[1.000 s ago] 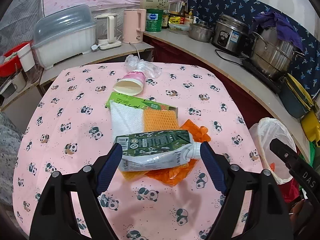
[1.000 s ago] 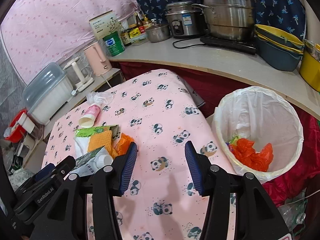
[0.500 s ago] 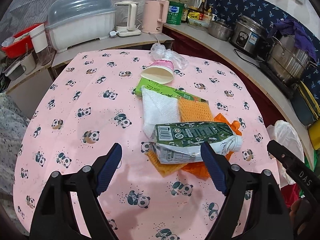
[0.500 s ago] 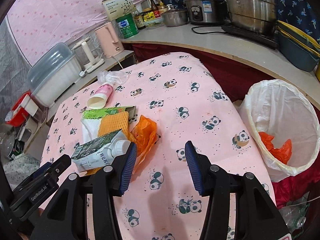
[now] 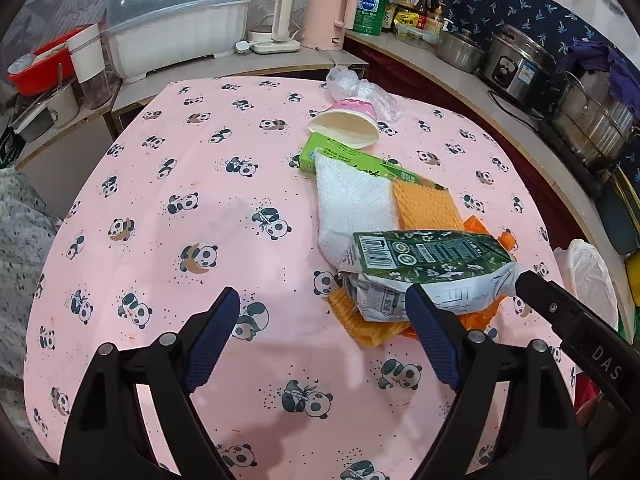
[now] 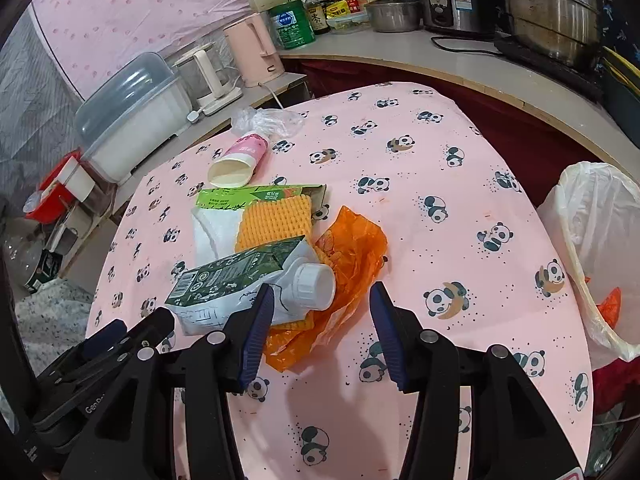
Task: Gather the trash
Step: 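Move both open grippers back over the remaining trash on the table, then close the right gripper on the green milk carton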
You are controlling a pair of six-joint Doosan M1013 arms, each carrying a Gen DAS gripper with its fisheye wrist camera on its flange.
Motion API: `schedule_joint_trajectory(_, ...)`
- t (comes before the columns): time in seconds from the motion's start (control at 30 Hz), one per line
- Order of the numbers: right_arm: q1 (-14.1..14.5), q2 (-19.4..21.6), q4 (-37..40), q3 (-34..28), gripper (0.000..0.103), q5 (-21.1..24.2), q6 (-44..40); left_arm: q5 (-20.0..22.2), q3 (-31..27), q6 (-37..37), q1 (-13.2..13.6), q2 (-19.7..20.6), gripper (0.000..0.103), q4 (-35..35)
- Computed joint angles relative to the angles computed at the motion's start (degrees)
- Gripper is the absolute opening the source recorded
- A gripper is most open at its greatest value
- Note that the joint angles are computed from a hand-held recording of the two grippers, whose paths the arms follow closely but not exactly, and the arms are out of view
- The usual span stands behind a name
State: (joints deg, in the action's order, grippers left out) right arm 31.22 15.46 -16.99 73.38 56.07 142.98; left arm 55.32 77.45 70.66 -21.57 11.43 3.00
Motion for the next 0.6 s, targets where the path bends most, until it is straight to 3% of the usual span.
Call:
schedule_joint_trajectory(0.43,-2.49,1.53,8.25,-0.43,0.049,-4.24,-11.57,1.55,-2.04,-1.62,0.31,2.54,0.081,2.25)
schedule_joint_trajectory(0.6,-3.89,1.87,12.54,-0.56,0.055,-6.34,-16.11,2.19,-3.21,-2.26,0.64,3.43,0.081,2.74)
